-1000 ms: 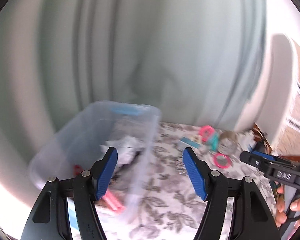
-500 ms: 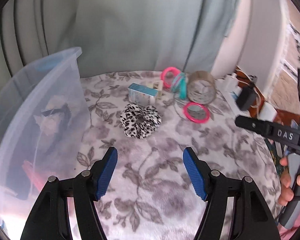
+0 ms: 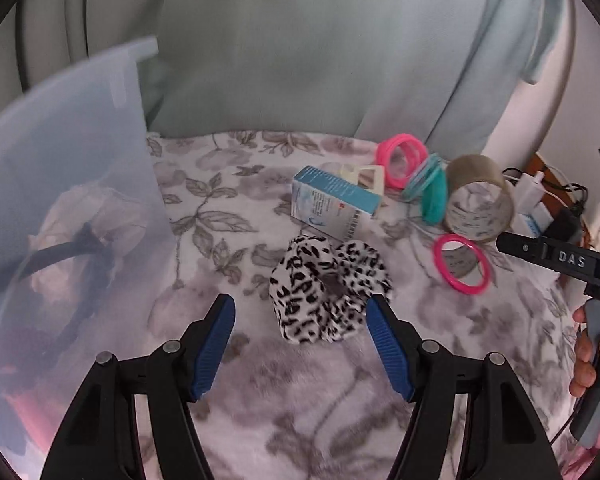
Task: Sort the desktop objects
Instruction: 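Grasp the leopard scrunchie with the left tool while the right tool grasps the brown tape roll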
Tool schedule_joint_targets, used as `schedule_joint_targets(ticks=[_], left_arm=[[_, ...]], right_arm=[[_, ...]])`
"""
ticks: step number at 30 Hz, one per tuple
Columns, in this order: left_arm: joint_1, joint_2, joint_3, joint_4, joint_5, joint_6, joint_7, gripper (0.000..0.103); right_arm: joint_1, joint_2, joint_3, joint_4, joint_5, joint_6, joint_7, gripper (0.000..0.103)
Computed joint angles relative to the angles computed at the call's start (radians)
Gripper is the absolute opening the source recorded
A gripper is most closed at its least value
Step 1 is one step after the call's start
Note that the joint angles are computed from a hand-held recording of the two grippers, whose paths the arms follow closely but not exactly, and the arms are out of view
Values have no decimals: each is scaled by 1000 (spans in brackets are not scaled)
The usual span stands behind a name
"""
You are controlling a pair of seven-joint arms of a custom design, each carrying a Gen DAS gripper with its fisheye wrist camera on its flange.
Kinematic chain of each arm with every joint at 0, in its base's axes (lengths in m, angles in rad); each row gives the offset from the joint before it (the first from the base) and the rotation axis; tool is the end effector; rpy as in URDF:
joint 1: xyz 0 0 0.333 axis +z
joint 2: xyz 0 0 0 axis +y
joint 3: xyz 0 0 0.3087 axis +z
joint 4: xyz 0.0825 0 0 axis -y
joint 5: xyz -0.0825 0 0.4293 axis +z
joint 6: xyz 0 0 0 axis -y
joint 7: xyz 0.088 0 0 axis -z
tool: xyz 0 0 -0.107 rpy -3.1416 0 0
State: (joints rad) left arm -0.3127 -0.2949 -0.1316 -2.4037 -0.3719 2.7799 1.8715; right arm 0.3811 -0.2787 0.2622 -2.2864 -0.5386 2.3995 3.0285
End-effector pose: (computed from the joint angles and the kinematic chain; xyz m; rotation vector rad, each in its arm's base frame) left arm 0.4884 -0.2171 0.4708 -1.4463 2.3041 -0.9010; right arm 0.4332 0.3262 0.4762 -1.3597 2.2317 -0.5307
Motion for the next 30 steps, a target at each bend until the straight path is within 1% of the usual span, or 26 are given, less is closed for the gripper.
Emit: schedule_joint_targets(ticks=[2, 4, 8, 11, 13, 14, 15, 16, 17, 18, 19, 20, 22, 24, 28, 30], left_arm=[[8, 31, -6, 19, 10, 5, -15, 69], [3, 54, -1, 32, -8, 11, -5, 69], [-15, 95, 9, 64, -86, 8, 70, 69], [-7, 114, -4, 76, -108, 17, 92, 69], [-5, 126, -4, 85, -140, 14, 110, 68], [-5, 130, -4, 89, -160, 11, 121, 64], [-3, 131, -5, 90, -175, 7, 131, 61], [-1, 132, -5, 92, -189, 2, 141, 53], [0, 132, -6, 93, -203, -2, 150, 44], [4, 132, -9, 94, -205, -4, 154, 39], [6, 131, -11, 94, -209, -7, 159, 30], [8, 130, -12, 95, -214, -11, 166, 26], [10, 122, -14, 91, -223, -15, 177, 22], [8, 108, -14, 83, -230, -19, 187, 22], [2, 74, -4, 67, -251, -44, 206, 22], [-5, 48, 2, 52, -265, -50, 220, 22]], right_arm=[[-6, 19, -7, 7, -3, 7, -3, 67], [-12, 35, -11, 14, -17, 16, 0, 67], [-22, 47, -17, 13, -50, 25, 44, 66], [-30, 36, -21, -1, -67, 36, 82, 55], [-36, 30, -19, -6, -85, 36, 102, 43], [-37, 31, -20, -5, -88, 37, 101, 41], [-37, 34, -22, -3, -89, 39, 96, 38], [-37, 37, -23, -1, -90, 41, 92, 32], [-37, 40, -25, 1, -90, 43, 87, 29], [-35, 42, -28, 3, -85, 47, 75, 25], [-33, 44, -28, 6, -82, 42, 66, 23], [-32, 45, -27, 9, -81, 34, 58, 22], [-28, 34, -26, 7, -78, 28, 48, 19], [-26, 15, -20, 1, -85, 24, 47, 15], [-23, -40, -1, -24, -93, 26, 47, 15], [-19, -75, 14, -37, -87, 7, 46, 15]])
